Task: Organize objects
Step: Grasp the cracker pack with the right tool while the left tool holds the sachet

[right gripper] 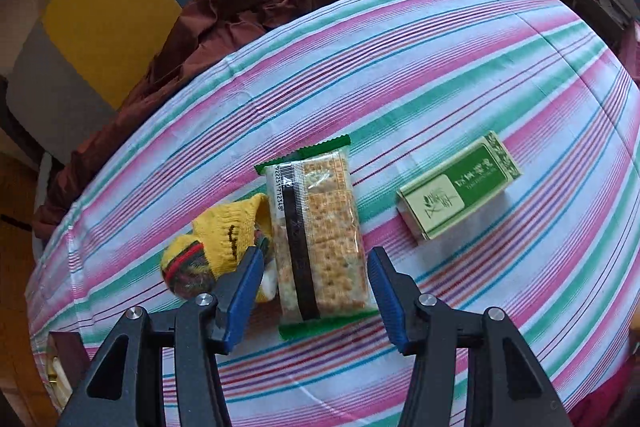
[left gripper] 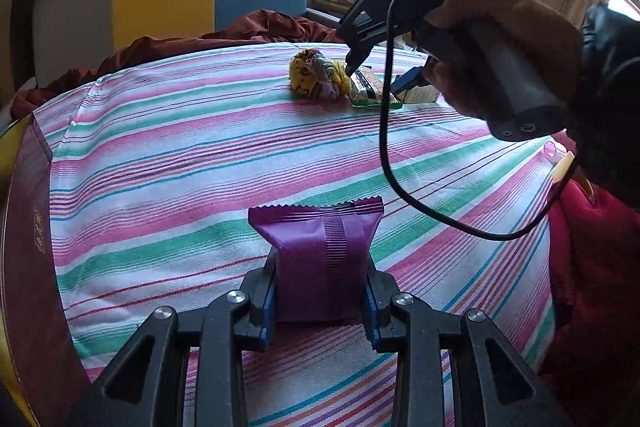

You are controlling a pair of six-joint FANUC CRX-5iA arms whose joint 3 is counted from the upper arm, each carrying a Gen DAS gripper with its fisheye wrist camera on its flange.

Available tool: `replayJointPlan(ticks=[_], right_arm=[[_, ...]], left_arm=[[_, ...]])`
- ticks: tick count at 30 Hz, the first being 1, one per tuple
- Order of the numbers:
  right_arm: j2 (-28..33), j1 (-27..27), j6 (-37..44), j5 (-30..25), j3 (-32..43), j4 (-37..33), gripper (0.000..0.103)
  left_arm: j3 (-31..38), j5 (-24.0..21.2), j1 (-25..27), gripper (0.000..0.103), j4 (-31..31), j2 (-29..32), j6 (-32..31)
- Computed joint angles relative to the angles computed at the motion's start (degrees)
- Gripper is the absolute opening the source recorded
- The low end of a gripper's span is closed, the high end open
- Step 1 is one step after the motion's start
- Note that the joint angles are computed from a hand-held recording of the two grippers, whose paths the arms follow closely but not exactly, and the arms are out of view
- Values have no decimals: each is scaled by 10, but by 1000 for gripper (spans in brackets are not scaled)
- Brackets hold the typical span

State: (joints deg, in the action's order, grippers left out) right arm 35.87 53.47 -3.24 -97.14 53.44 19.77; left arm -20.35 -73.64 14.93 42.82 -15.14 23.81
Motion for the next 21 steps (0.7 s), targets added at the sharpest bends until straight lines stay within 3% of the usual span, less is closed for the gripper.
replayJointPlan(ticks=[1,6,8,16,21], right_arm=[[25,-3,17,-32,36,2,55],[67,-8,99,-79,85,7,55],[84,0,154,-101,113,10,49],[16,49,170,-85,34,-63,48],[10,87,179,-88,11,-39,47]], left_arm=[[0,-1,0,34,2,1,0],[-2,-4,3,34,9,6,-4],[-3,-4,3,34,11,6,-5],[-9,7,1,34,10,-3,-11],[-14,25,-8,34,4,-11,-12]])
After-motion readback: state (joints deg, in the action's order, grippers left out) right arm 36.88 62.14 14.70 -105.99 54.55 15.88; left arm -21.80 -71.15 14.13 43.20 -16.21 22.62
